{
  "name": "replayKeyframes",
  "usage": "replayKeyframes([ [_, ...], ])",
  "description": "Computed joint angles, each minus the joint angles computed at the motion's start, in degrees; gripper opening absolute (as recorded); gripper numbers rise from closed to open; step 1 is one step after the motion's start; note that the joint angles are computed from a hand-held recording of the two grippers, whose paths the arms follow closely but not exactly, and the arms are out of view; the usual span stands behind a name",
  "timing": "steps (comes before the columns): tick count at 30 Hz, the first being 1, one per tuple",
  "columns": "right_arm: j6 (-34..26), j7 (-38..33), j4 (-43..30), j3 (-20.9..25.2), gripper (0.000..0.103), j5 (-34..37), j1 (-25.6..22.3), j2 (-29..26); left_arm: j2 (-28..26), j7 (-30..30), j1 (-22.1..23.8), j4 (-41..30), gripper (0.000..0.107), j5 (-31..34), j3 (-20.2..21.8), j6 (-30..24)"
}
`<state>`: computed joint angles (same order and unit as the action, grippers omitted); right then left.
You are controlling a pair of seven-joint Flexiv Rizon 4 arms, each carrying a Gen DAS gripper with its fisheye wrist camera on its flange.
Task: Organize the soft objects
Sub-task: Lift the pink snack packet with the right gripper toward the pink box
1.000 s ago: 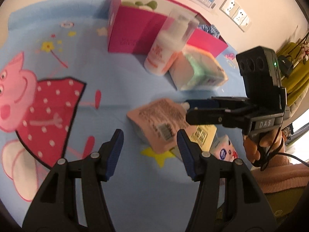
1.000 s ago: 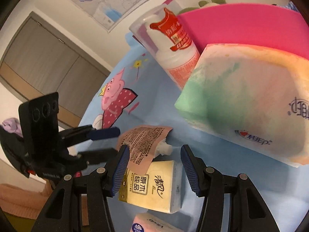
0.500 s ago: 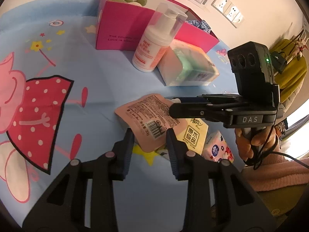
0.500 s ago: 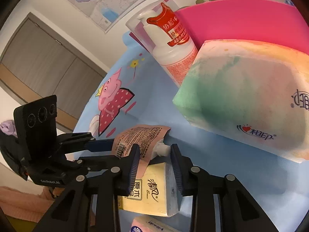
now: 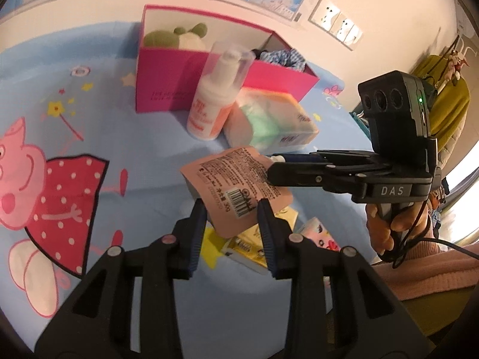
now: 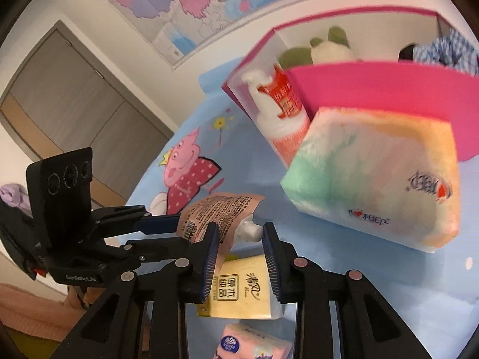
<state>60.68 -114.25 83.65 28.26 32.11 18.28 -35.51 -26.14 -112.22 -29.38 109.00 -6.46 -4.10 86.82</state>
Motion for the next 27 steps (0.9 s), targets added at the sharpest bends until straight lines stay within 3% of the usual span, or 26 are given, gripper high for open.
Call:
replayKeyframes([
  [12,4.8,-3.7,3.5,0.6,0.030,3.2,-2.2,5.1,-0.7,2.2,-2.3,-6.6,0.036,3.4,1.7,-2.1],
  [19,5.4,-7.1,2.5,1.5,0.029,5.9,-4.0,6.1,-3.1,5.3,-2.0,-12.5,0.036,4.0,0.6,-4.2],
  [23,7.1,-6.9,2.6,0.1,0.029,5.5,-2.8,6.6,-5.1,5.2,-2.9,-17.3,0.036,4.5,1.8,-8.1],
  [27,5.4,-7.3,0.9,0.7,0.028,6.7,-4.4,5.9,-5.9,5.9,-2.3,-18.9,0.036,4.6,1.3,-8.8],
])
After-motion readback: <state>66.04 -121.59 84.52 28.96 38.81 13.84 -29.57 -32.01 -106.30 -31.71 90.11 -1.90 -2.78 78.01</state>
